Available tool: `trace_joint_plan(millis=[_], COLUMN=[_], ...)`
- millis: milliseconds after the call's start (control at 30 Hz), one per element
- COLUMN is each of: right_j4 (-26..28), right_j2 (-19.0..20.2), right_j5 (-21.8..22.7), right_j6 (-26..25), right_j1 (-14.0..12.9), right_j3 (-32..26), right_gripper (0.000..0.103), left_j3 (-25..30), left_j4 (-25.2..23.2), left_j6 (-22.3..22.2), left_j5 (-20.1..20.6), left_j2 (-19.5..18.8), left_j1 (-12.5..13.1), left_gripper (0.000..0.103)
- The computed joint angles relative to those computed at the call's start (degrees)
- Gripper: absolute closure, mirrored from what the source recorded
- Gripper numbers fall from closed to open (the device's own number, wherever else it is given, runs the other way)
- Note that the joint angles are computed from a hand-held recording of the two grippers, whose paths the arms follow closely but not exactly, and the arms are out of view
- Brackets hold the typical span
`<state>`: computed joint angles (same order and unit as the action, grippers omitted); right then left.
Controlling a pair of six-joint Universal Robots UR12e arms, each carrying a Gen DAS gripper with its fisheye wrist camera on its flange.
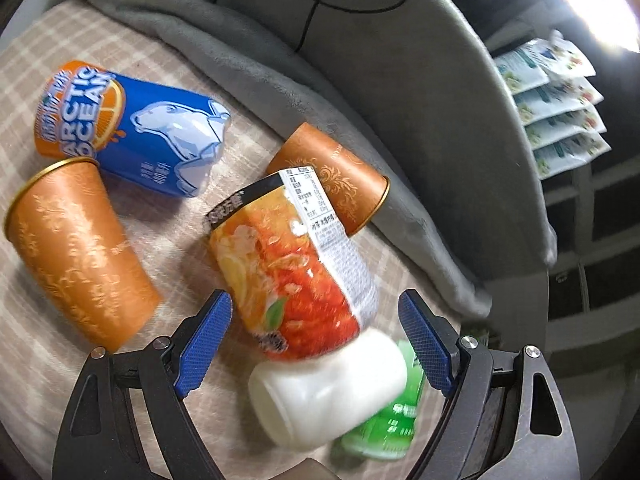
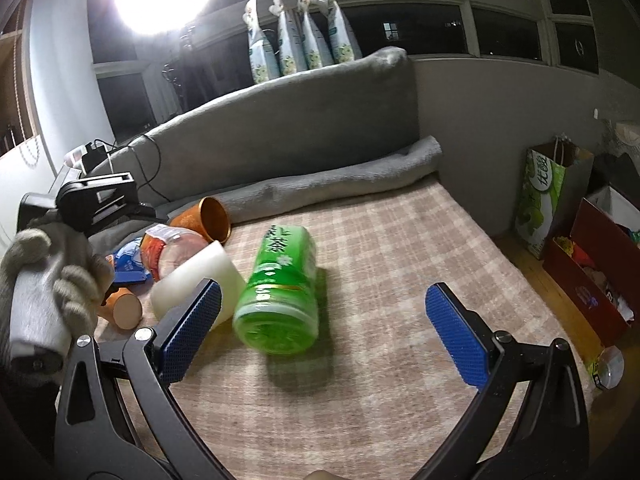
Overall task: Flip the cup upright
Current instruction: 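Move the left tool down to the lying orange lemon-tea cup, then close the left tool on the lemon-tea cup and lift it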
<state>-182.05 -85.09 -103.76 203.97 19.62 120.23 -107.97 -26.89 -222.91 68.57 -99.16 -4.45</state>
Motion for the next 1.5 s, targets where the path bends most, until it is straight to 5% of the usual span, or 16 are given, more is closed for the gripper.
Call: trace_joint_plan(millis=[367, 767, 1267, 1500], right_j4=[-0.85, -0.69, -0.53, -0.58], right_j2=[-0.95, -0.85, -0.75, -0.83], right_j5=[1.86, 1.68, 0.56, 0.15], right_j6=[2.27, 1.45, 2.53, 2.71], right_j1=[-2.05, -2.00, -1.89, -1.54], right_j3=[1.90, 1.81, 1.89, 1.86], right_gripper=[0.000, 0.000, 0.000, 0.000], left_j3=[2.38, 2.03, -2.19, -4.24], left_j4=[-2.83, 2.55, 7.79, 8.58], left_j6=[-5.05, -19.64, -10.63, -5.48], left_j5=[1.84, -1.39, 0.18, -2.65], left_j2=[-2.39, -5.12, -1.75, 0.70], left_j1=[-1.00, 0.18, 0.10, 1.86], left_gripper=[0.015, 0.013, 0.015, 0.015])
